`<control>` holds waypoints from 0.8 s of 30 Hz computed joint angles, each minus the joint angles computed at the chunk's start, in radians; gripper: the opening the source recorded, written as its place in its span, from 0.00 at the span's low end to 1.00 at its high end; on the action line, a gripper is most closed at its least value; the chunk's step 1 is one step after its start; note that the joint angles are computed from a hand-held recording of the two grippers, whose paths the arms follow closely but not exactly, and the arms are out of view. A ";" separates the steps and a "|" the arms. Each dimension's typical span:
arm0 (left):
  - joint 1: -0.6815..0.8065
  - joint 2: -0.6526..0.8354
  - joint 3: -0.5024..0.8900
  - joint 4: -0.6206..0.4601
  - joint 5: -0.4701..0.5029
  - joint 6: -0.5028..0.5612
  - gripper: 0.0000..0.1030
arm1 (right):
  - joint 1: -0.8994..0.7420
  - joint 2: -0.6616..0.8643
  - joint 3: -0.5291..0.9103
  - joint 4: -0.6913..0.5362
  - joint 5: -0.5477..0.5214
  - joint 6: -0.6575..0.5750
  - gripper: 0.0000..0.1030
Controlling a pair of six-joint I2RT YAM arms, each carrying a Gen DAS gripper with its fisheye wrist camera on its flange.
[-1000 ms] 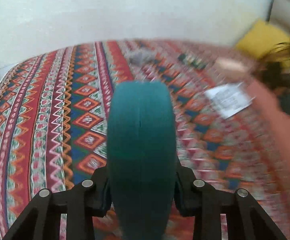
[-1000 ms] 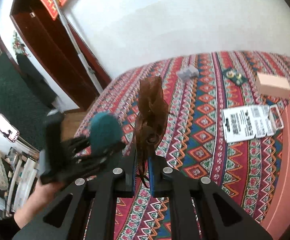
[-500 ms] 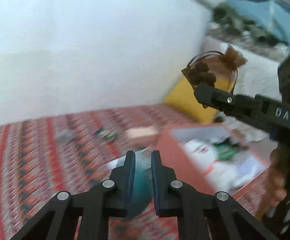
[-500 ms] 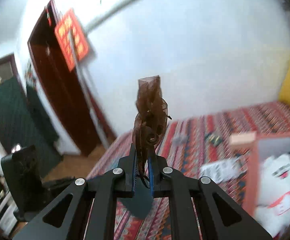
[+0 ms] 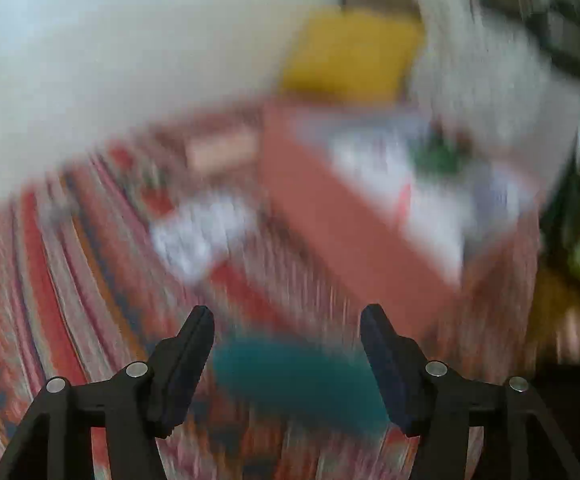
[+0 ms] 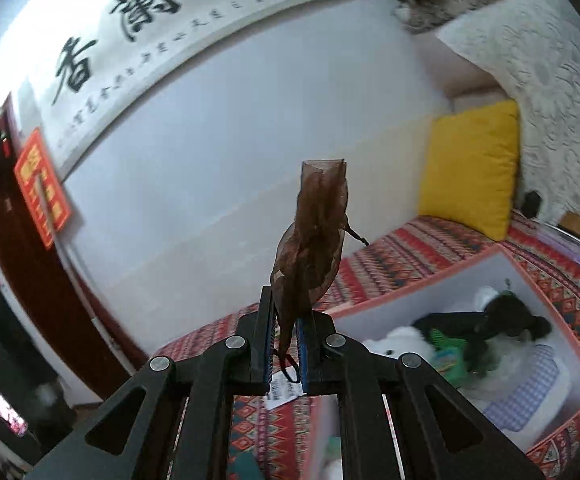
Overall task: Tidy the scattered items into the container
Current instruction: 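Carry the teal case and brown tassel over the pink box and release both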
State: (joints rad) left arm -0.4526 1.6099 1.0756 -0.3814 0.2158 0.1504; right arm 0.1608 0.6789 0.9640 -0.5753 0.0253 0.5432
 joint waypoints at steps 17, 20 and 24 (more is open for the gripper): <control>-0.187 0.519 0.294 0.103 -0.142 -0.676 0.88 | -0.009 0.084 -0.083 0.138 -0.067 0.020 0.13; -0.178 0.442 0.168 0.204 -0.120 -0.614 0.71 | -0.032 0.077 -0.097 0.143 -0.084 0.018 0.13; -0.137 0.293 -0.029 0.297 -0.099 -0.570 0.70 | -0.091 0.050 -0.112 0.134 -0.116 -0.003 0.13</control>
